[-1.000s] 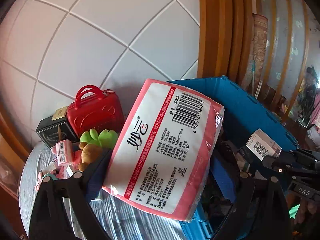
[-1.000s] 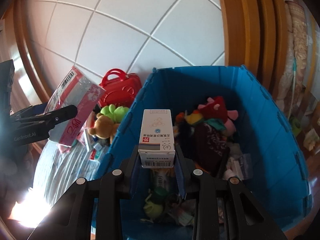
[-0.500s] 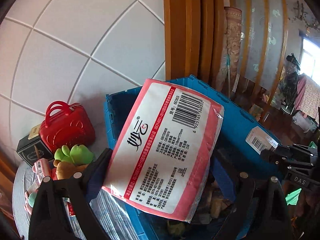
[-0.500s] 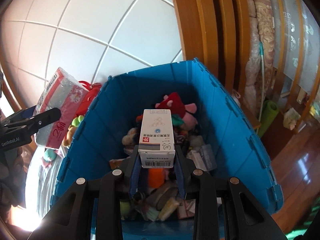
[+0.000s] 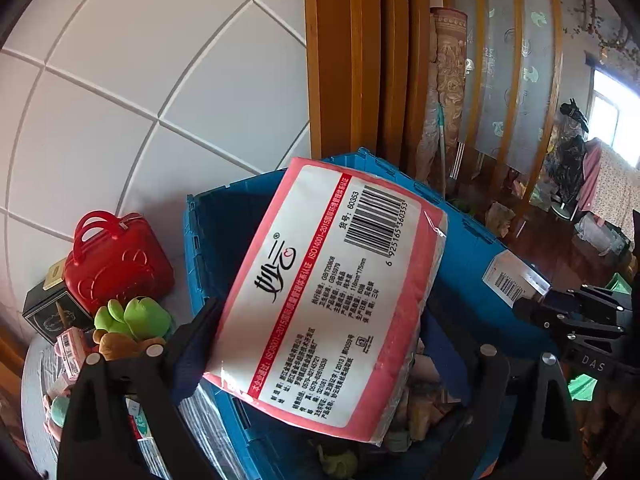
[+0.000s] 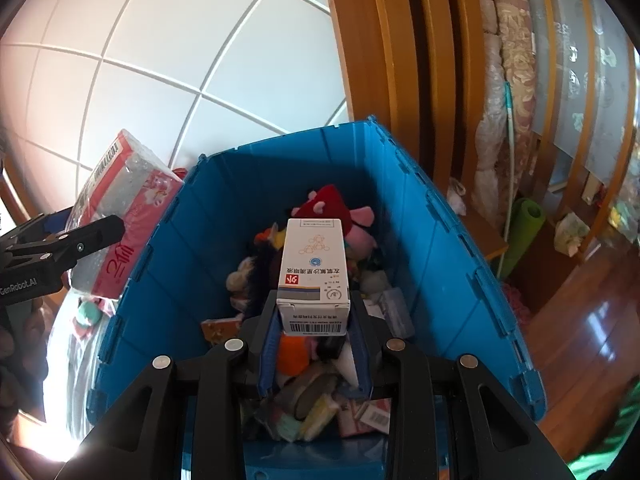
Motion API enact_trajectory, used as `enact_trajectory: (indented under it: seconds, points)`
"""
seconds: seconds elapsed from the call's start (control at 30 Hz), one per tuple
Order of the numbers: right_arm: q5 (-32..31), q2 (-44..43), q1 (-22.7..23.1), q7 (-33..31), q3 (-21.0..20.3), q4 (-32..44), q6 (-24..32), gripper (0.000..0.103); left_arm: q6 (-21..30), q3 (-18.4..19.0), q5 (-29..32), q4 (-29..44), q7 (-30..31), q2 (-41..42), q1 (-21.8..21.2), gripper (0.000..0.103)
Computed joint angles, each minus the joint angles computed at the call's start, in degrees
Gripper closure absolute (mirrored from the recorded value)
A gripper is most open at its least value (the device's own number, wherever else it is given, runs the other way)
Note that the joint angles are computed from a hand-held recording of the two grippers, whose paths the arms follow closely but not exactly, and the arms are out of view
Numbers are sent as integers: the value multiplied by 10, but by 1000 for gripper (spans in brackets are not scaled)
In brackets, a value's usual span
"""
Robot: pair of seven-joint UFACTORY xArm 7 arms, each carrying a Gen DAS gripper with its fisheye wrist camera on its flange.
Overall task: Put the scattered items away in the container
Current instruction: 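Open both grippers to drop the tissue pack and box into the crate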
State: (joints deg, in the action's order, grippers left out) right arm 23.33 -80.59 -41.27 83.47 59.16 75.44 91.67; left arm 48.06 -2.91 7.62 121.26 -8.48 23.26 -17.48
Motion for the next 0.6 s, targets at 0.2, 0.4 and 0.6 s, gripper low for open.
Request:
enact_trajectory:
  seconds: [0.2,0.4,0.6]
  points:
    - [-14,0,-16,-7,-2,20,20,7,37,-7,-44,34,1,20,16,1]
    - [-2,-1,-30,-27,-5,19,-3,1,28,3,-44,-23,-23,-15,33,1]
    - [6,15,-53,-45,5,27,-46,1,18,8,-36,-101,-46,-68,54,1]
